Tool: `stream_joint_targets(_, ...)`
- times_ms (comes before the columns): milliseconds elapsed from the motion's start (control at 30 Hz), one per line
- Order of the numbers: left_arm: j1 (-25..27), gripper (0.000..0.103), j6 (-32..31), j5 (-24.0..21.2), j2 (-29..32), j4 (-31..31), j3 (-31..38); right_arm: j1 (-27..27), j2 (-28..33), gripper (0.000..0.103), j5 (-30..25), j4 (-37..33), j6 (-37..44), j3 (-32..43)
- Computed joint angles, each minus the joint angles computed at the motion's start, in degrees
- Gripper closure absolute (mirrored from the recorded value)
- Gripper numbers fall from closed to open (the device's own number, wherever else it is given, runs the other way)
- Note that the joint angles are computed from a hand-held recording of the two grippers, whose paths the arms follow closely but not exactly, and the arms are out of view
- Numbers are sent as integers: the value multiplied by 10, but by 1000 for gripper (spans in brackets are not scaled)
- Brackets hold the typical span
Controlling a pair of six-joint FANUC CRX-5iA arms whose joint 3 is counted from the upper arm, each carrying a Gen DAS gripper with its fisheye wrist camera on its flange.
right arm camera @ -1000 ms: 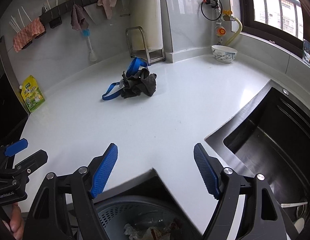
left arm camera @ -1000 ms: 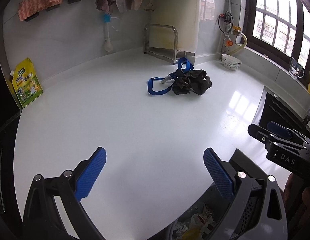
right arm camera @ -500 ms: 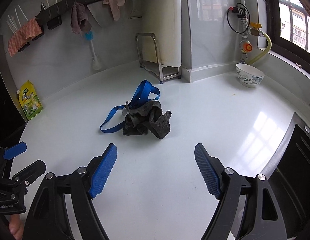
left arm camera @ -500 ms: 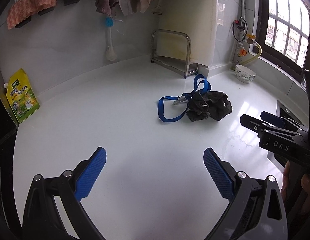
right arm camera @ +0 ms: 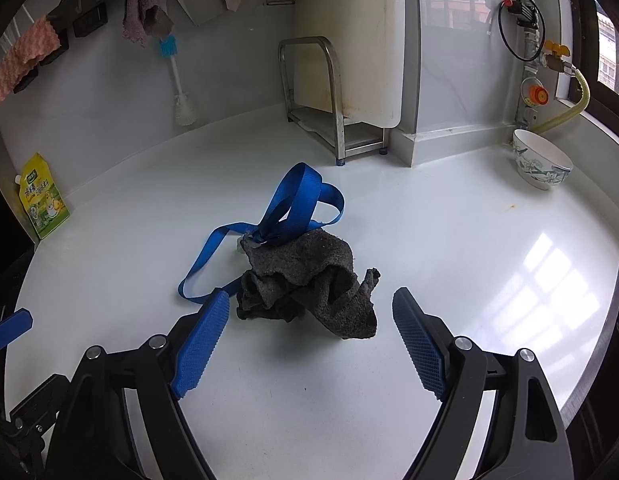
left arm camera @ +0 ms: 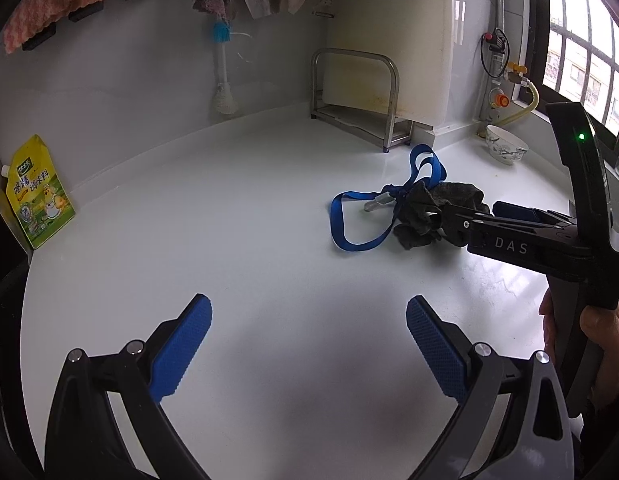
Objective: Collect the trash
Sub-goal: 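Grasp the grey cloth with the right gripper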
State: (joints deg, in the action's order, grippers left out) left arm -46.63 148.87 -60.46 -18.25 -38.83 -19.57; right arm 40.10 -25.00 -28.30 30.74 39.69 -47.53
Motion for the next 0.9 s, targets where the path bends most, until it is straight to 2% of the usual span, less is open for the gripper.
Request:
stream_joint_targets(167, 10, 7, -6, 5, -1, 3, -4, 0, 47, 23, -2, 46, -34, 11)
stream_joint_targets(333, 12, 7, -8, 5, 1, 0, -4, -12, 76, 23, 18, 19, -20, 26)
stream_joint_targets(400, 7, 7, -5, 0, 4, -5, -2, -17, 78, 24, 30, 29, -30, 21)
stream_joint_targets(433, 7, 7, -6, 0, 6, -7, -1, -19, 78, 27, 35, 30, -32, 20)
stream_joint_targets(467, 6, 7, -6, -1, 7, -9, 1, -20, 76, 39, 40, 11, -14, 23)
stream_joint_targets(567, 2, 7, -3, -3, 14, -18, 6, -20, 68, 56, 37, -40, 28, 33)
stream_joint_targets(800, 13, 7, -10, 18, 25, -5, 13, -8, 0, 68, 15, -157, 128, 20)
stream_joint_targets(900, 11, 7, -11, 21, 34, -4, 19, 3, -45, 73, 0, -168, 137, -2)
